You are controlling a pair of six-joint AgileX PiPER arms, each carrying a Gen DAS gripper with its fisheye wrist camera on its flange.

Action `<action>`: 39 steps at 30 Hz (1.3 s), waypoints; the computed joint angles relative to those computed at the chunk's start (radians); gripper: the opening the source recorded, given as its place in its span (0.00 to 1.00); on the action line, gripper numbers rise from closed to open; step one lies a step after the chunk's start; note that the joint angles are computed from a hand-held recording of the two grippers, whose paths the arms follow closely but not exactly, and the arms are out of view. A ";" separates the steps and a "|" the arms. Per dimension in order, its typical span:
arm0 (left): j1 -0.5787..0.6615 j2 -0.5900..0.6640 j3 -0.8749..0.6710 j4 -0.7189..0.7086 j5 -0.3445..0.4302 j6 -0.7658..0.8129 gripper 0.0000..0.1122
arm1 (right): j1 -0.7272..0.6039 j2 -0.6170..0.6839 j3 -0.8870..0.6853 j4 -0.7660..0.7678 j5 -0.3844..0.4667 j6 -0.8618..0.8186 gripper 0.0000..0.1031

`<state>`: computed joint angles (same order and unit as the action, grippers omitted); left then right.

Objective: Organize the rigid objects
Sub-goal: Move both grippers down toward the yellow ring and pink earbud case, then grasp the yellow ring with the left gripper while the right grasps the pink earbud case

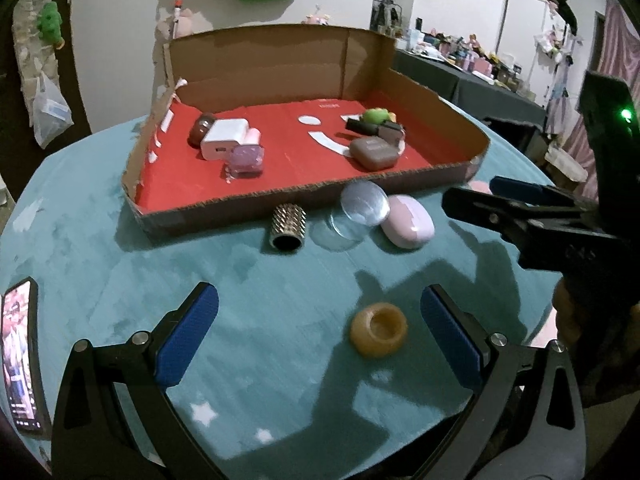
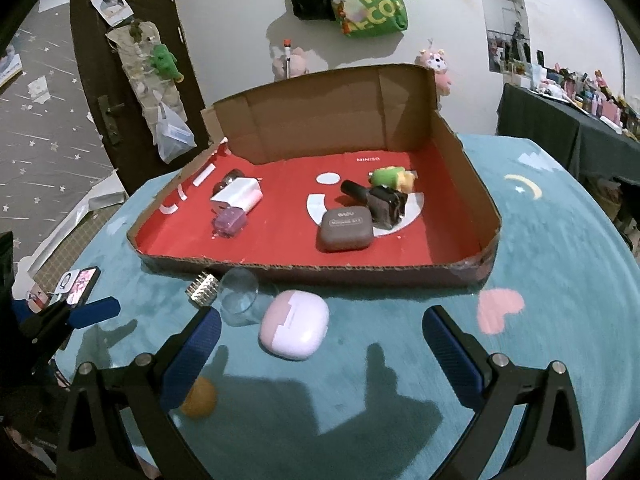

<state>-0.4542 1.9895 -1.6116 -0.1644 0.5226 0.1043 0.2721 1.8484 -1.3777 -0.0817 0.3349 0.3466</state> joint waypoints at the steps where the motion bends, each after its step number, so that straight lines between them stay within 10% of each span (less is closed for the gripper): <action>1: -0.003 0.001 0.005 -0.004 0.001 0.008 0.92 | -0.001 0.002 0.001 -0.001 0.003 0.003 1.00; 24: 0.006 0.098 -0.030 0.241 -0.012 -0.205 0.91 | 0.029 0.121 -0.091 -0.050 0.072 0.036 0.98; 39: 0.023 0.128 -0.093 0.135 0.006 -0.108 0.48 | 0.051 0.188 -0.181 -0.052 0.105 0.019 0.78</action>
<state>-0.4315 2.1174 -1.7046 -0.0294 0.5289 -0.0033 0.3231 2.0364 -1.5588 -0.1340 0.4401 0.3660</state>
